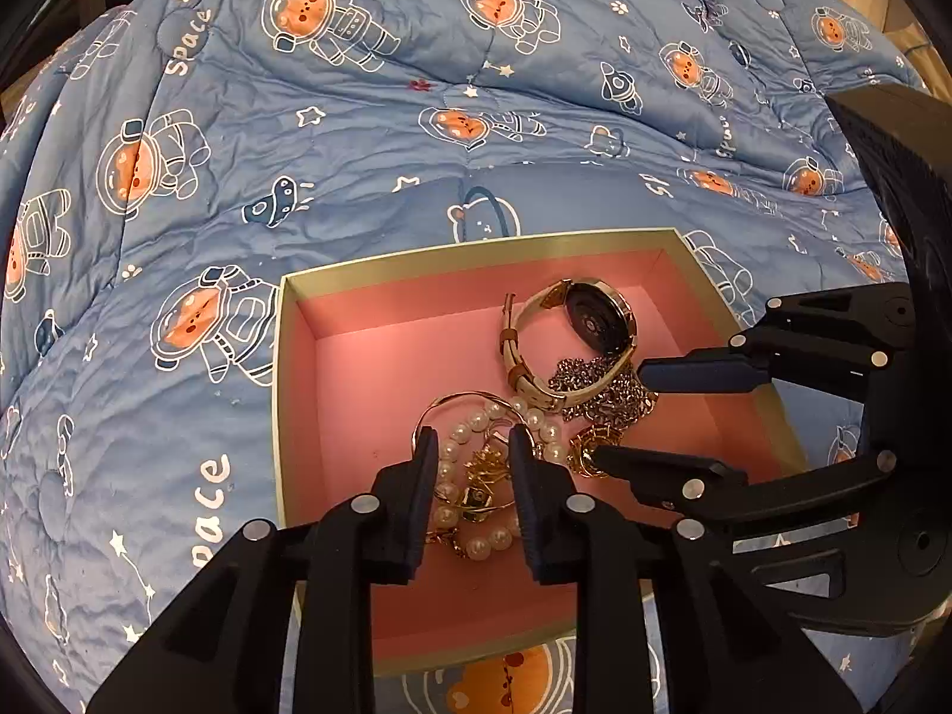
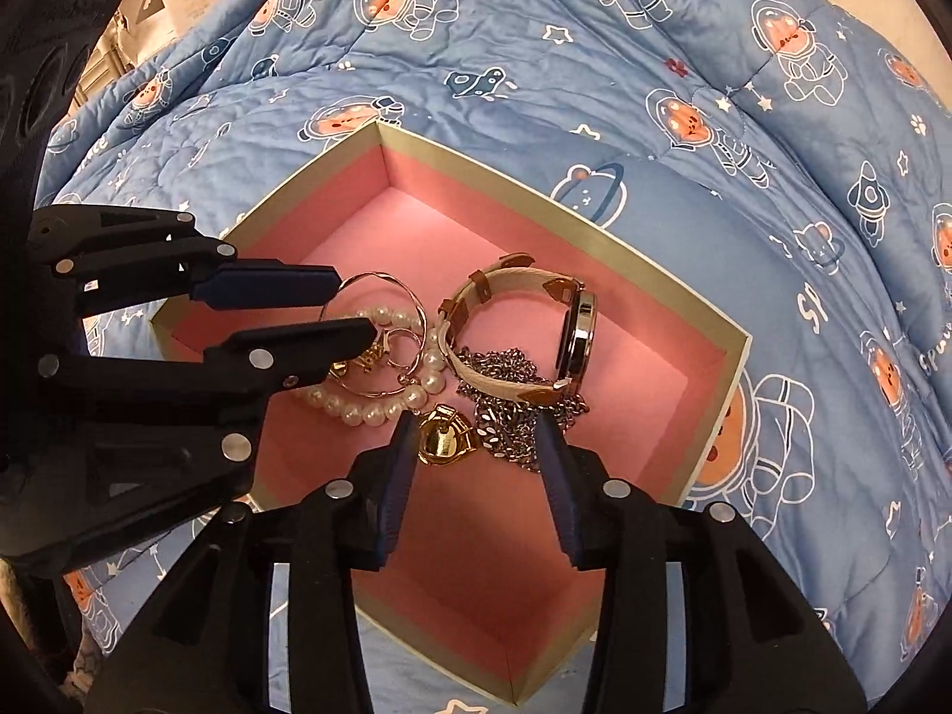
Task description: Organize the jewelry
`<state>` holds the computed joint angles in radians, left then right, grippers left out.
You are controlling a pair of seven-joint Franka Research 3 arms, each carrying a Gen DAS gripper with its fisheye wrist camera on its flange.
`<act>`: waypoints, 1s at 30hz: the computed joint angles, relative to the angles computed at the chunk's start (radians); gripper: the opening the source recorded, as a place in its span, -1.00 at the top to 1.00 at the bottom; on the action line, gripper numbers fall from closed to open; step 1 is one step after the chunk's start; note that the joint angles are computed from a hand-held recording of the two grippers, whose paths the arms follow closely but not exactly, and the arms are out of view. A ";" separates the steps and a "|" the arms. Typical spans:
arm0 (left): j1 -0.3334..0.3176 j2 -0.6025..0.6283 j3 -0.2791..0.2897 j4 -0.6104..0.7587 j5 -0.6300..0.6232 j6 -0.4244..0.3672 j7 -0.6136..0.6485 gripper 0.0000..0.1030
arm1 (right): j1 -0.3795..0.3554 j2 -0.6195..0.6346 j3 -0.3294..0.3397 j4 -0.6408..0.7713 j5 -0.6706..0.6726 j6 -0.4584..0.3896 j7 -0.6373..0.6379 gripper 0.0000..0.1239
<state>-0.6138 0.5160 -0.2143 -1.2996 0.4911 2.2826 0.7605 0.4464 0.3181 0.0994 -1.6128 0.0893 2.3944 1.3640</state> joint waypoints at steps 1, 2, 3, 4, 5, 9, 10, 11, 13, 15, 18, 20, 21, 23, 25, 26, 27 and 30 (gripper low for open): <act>0.000 -0.010 0.004 -0.015 0.005 0.015 -0.014 0.34 | -0.002 -0.005 0.002 -0.007 0.006 0.006 -0.003 0.33; 0.001 -0.021 0.006 -0.030 0.011 0.031 -0.027 0.30 | -0.004 -0.011 0.003 -0.015 0.013 0.014 -0.007 0.33; 0.000 -0.029 0.008 -0.039 0.019 0.043 -0.039 0.24 | -0.005 -0.019 0.005 -0.025 0.017 0.025 -0.012 0.33; 0.000 -0.038 0.009 -0.050 0.026 0.055 -0.050 0.20 | -0.003 -0.029 0.005 -0.037 0.013 0.037 -0.014 0.33; -0.001 -0.047 0.011 -0.058 0.037 0.063 -0.062 0.17 | 0.001 -0.040 0.002 -0.051 0.002 0.054 -0.012 0.32; -0.036 -0.102 0.039 -0.100 0.152 0.050 -0.150 -0.15 | 0.029 -0.127 -0.021 -0.172 -0.110 0.193 0.062 0.11; -0.050 -0.127 0.048 -0.123 0.200 0.039 -0.196 -0.33 | 0.039 -0.159 -0.030 -0.219 -0.164 0.247 0.115 0.00; -0.062 -0.152 0.053 -0.148 0.252 0.026 -0.248 -0.41 | 0.046 -0.197 -0.039 -0.274 -0.224 0.313 0.181 -0.18; -0.075 -0.211 0.048 -0.214 0.342 0.018 -0.341 -0.61 | 0.042 -0.274 -0.038 -0.378 -0.321 0.419 0.313 -0.25; -0.079 -0.267 0.028 -0.277 0.401 0.003 -0.413 -0.69 | 0.021 -0.347 -0.017 -0.470 -0.392 0.482 0.441 -0.37; -0.086 -0.335 -0.013 -0.354 0.477 -0.043 -0.515 -0.87 | -0.066 -0.450 0.058 -0.580 -0.621 0.545 0.762 -0.53; -0.084 -0.375 -0.045 -0.398 0.497 -0.077 -0.583 -0.87 | -0.156 -0.525 0.140 -0.642 -0.761 0.560 0.960 -0.53; -0.080 -0.394 -0.063 -0.419 0.497 -0.087 -0.612 -0.87 | -0.197 -0.564 0.181 -0.671 -0.801 0.560 1.039 -0.53; -0.074 -0.435 -0.098 -0.463 0.507 -0.113 -0.676 -0.87 | -0.265 -0.645 0.247 -0.729 -0.828 0.565 1.154 -0.54; -0.072 -0.472 -0.138 -0.498 0.531 -0.147 -0.724 -0.87 | -0.321 -0.733 0.309 -0.785 -0.828 0.571 1.232 -0.55; -0.074 -0.486 -0.159 -0.509 0.544 -0.168 -0.745 -0.87 | -0.335 -0.773 0.326 -0.813 -0.821 0.581 1.246 -0.56; -0.076 -0.499 -0.177 -0.519 0.556 -0.186 -0.760 -0.87 | -0.336 -0.812 0.336 -0.837 -0.807 0.582 1.247 -0.56; -0.084 -0.532 -0.223 -0.541 0.553 -0.222 -0.777 -0.87 | -0.309 -0.912 0.349 -0.891 -0.757 0.552 1.210 -0.56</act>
